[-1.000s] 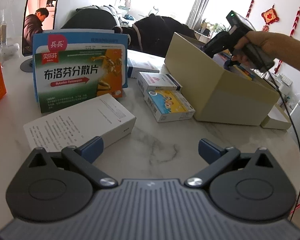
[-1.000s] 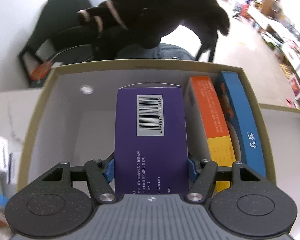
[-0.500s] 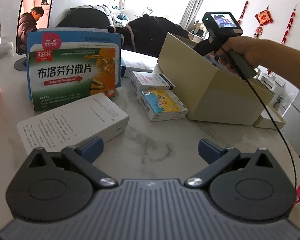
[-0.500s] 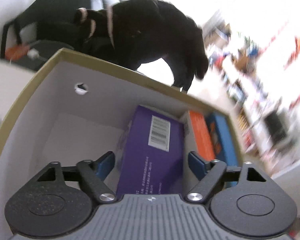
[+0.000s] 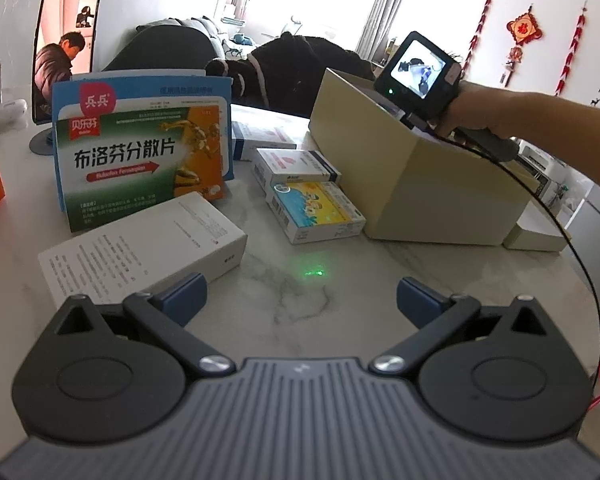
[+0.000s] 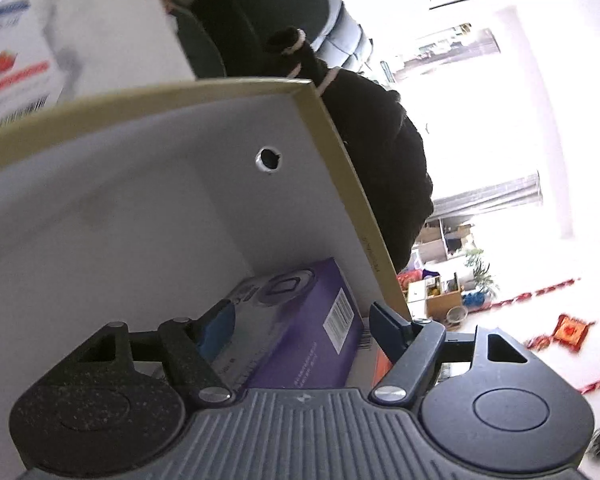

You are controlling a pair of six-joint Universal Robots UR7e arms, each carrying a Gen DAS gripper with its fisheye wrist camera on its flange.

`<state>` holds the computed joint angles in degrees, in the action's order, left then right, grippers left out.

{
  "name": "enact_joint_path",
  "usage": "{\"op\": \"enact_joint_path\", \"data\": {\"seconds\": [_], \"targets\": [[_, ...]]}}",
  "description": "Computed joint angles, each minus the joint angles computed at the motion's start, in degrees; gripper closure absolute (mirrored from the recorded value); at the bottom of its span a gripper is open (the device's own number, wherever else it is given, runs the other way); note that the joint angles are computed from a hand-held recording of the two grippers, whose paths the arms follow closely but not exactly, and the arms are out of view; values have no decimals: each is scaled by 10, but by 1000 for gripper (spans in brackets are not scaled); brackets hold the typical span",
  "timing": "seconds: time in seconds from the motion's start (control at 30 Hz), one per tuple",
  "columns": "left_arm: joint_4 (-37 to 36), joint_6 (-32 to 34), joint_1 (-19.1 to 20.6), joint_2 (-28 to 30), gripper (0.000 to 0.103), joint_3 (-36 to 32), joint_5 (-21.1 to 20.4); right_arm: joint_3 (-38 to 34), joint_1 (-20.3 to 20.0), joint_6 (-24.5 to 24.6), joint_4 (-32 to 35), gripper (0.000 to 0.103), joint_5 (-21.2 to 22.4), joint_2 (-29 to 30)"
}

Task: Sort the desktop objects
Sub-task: 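Lower the purple box into the beige box and open the right gripper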

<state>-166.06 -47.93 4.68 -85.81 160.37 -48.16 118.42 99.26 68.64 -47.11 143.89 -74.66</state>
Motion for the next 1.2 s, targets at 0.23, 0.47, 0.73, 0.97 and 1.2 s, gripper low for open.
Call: {"op": "enact_joint_path", "data": {"seconds": [0.23,0.47,0.73,0.97,1.2], "targets": [[17,-10,1,-10,0,-1,6,-3,-19,14,27,29,-3,-19],[-4,-3,7,4,0,0,-1,-75,-16,192,231,24,0,-34],[-62,22,22,42,0,-2,-9,-129,-1,356,499,21,-42,-61],[-34,9,14,23,0,1,-9,-145,13,339,629,21,-36,-49],[-34,3,17,24,0,1,-8,-140,6,305,611,21,-28,-55]]}}
